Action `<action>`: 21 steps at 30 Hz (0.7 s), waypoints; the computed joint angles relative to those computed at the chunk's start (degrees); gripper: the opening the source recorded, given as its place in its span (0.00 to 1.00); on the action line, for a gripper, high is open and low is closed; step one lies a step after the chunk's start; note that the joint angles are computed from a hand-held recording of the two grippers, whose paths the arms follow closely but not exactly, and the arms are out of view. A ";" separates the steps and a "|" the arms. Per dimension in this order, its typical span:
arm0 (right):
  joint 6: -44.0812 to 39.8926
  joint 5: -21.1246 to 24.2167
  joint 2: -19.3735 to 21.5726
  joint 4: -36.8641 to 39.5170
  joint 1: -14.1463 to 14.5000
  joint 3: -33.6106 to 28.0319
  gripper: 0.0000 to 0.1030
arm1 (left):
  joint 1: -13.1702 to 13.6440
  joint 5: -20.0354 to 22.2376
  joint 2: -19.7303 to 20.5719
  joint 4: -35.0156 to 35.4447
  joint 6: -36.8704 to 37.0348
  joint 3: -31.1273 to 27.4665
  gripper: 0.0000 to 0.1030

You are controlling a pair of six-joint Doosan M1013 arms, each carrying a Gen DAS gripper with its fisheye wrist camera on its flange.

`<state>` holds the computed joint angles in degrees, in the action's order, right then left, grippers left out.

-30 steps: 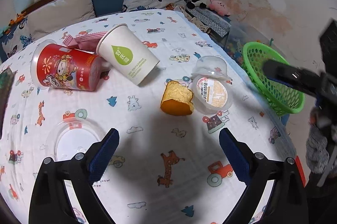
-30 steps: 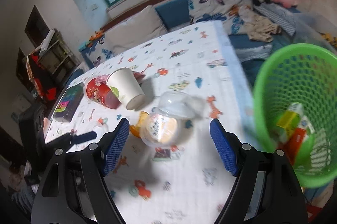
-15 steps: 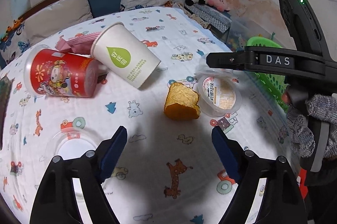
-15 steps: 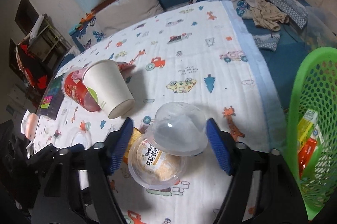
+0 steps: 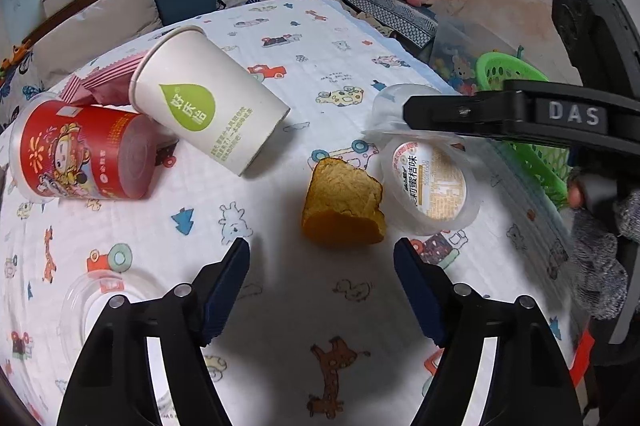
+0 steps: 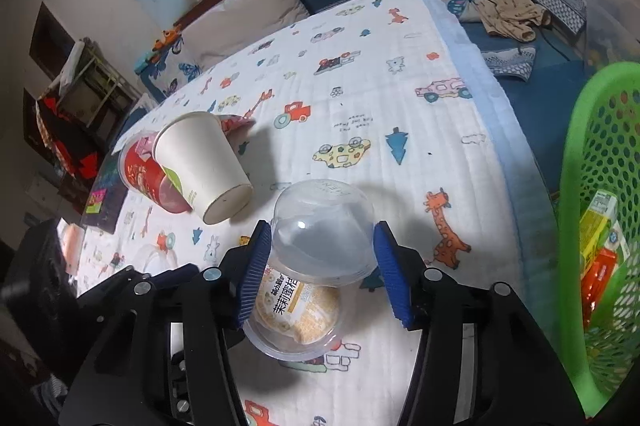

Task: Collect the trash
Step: 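Grasp the clear lidded cup with the right tool while the left tool approaches the bread, then close the left tool on the bread while the right tool drops the clear cup into the basket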

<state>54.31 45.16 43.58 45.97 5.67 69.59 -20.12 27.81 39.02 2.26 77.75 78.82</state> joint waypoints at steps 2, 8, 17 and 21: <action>-0.36 -0.40 -0.28 0.52 -0.19 0.46 0.52 | 0.02 0.06 0.19 0.06 0.14 -0.20 0.69; -2.21 -1.15 -1.46 3.21 -0.99 2.31 0.52 | 0.06 -0.07 0.76 -1.58 2.40 -0.74 0.62; -4.58 -2.23 -2.98 6.18 -1.90 4.77 0.52 | -0.37 -0.44 1.50 -0.47 3.42 -1.52 0.56; -5.27 -2.56 -3.49 7.63 -2.22 5.75 0.52 | -0.23 -0.59 1.50 -0.57 3.43 -1.55 0.44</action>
<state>49.04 42.60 40.08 53.59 3.45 75.34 -20.35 27.22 40.52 1.69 81.18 77.27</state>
